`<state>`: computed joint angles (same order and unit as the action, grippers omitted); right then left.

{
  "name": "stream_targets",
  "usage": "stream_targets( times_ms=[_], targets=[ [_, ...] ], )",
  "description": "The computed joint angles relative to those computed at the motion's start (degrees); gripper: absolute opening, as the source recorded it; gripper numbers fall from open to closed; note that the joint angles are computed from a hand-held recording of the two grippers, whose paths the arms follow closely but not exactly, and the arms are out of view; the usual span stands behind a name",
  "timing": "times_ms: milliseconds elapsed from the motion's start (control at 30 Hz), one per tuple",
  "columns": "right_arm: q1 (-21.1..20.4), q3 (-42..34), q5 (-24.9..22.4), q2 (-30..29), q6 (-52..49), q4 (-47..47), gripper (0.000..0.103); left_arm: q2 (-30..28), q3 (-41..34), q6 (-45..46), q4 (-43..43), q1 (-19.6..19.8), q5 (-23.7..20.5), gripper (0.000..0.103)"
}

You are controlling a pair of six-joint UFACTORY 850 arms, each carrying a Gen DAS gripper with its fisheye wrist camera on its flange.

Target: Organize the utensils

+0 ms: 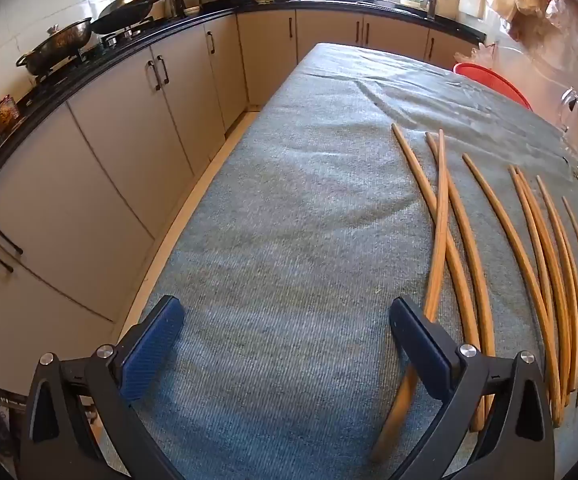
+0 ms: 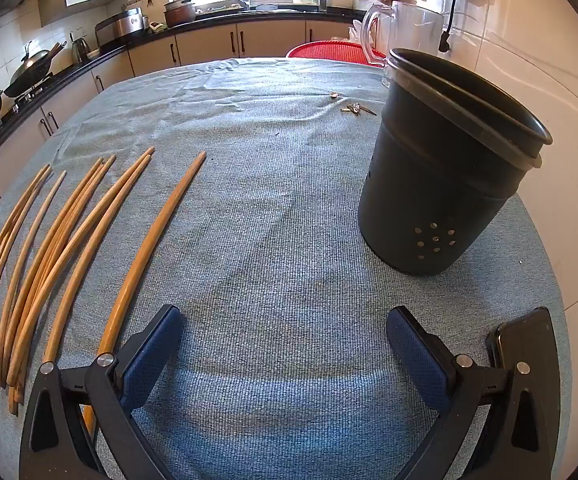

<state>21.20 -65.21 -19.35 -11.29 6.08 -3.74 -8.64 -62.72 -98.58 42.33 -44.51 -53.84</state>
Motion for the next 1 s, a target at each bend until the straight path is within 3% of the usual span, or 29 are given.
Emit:
stream_targets(
  times_ms=[33,233,333,433,533,667,733,1000],
  targets=[
    [0.0,0.4,0.9,0.2,0.0,0.0,0.103,0.0,0.0,-1.4,0.2,-0.4,-0.8,0.103],
    [-0.1,-0.3,-1.0,-0.1,-1.6,1.8,0.103,-0.2,-1.5,-16.0,4.2,-12.2,-14.0,0.103],
    [-0.6,0.6,-2.9,1.4,-3.2,2.3,0.103,-2.3,-5.6,-15.2,2.8,-16.0,-18.9,0.103],
    [-0.9,5.1,-4.0,6.5,-5.8,3.6,0.103,-2.8,-8.0,-13.7,2.0,-18.3,-20.4,0.103],
    [-1.8,12.9,-3.7,16.4,-14.6,13.6,0.103,-3.5,-10.4,-12.5,3.5,-22.3,-22.9,0.103],
    [-1.3,20.2,-5.6,27.3,-17.6,18.6,0.103,-3.2,-10.5,-10.3,5.1,-25.6,-21.7,0.103],
    [0.0,21.7,-5.3,30.8,-13.1,14.7,0.103,-2.4,-9.9,-10.1,6.1,-26.4,-20.8,0.103],
    [6.2,22.3,-4.1,36.3,3.2,-0.2,0.103,0.5,-6.8,-9.8,9.7,-25.9,-16.6,0.103]
  ],
)
